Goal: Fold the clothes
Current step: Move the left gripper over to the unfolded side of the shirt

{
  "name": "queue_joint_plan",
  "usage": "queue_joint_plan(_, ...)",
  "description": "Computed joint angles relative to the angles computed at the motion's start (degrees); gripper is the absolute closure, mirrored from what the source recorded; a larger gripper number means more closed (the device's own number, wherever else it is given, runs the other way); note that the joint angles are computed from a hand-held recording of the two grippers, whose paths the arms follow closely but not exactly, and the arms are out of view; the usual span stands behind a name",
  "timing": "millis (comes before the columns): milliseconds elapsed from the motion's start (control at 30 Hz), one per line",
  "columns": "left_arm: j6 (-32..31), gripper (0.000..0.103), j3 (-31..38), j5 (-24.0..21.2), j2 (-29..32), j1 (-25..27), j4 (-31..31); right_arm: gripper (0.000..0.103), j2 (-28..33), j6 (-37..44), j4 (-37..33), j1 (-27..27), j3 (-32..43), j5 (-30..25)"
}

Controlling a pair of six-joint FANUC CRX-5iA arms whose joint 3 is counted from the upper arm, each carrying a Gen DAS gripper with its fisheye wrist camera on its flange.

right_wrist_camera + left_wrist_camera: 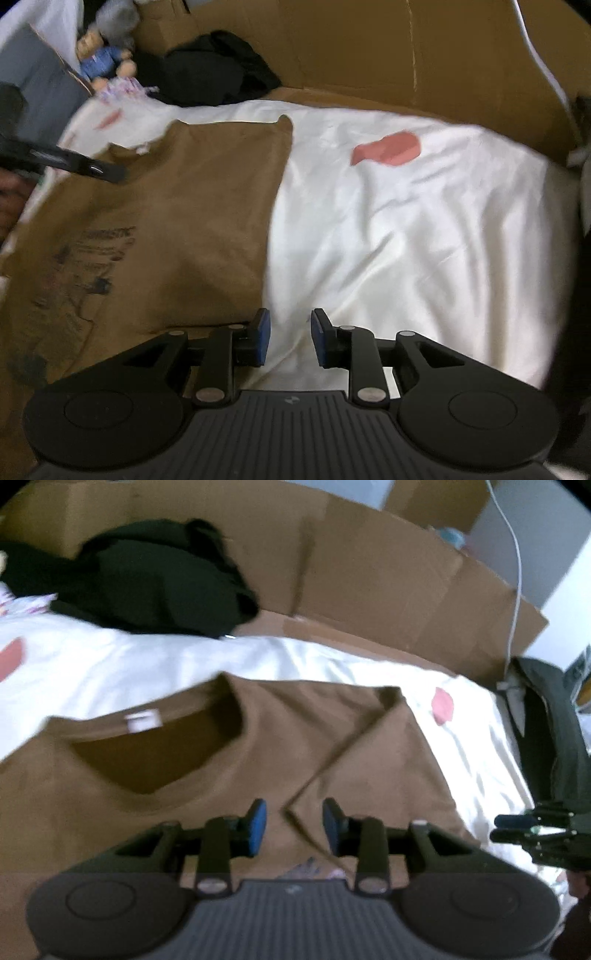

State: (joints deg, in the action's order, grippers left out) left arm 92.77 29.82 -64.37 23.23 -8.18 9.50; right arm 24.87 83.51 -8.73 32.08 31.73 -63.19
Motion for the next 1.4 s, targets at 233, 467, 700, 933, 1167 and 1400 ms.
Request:
queue_joint_plan(233,0.5,0.043,-6.8,-1.6,-11.9,5.2,-3.4,0.067,-0.8,-7.8,6.6,4.3,3.0,-3.1)
queue_joint_plan(467,6.1,0.036,-22.4,2.1,-28.6,12.3,-7.4,0.060,-1.3,-14.0,14.7,10.3,3.2,-2.7)
queue_joint_plan(700,10.4,0.036,-38.6,1.6,-44.6,24.1,-6.4,0.060,0.4,-21.8,21.7,16.0,4.1,-1.4)
queue_joint_plan(933,12.8,0.039,-49.2,5.2,-51.1,35.5,0.3,0.060,3.0,-18.6,18.3,18.9,8.3,-3.2)
queue_joint_plan(1167,20.0,0.046,-58.6,10.7,-54.0,41.1,9.2,0.060,5.3,-16.9,14.6,21.2,12.6,-5.7)
queue_joint_plan(1400,24.8,0.052,-62.6,14.7,-55.3,42.8,12.4,0.060,4.9,-17.5,13.2,22.1,12.1,-5.5)
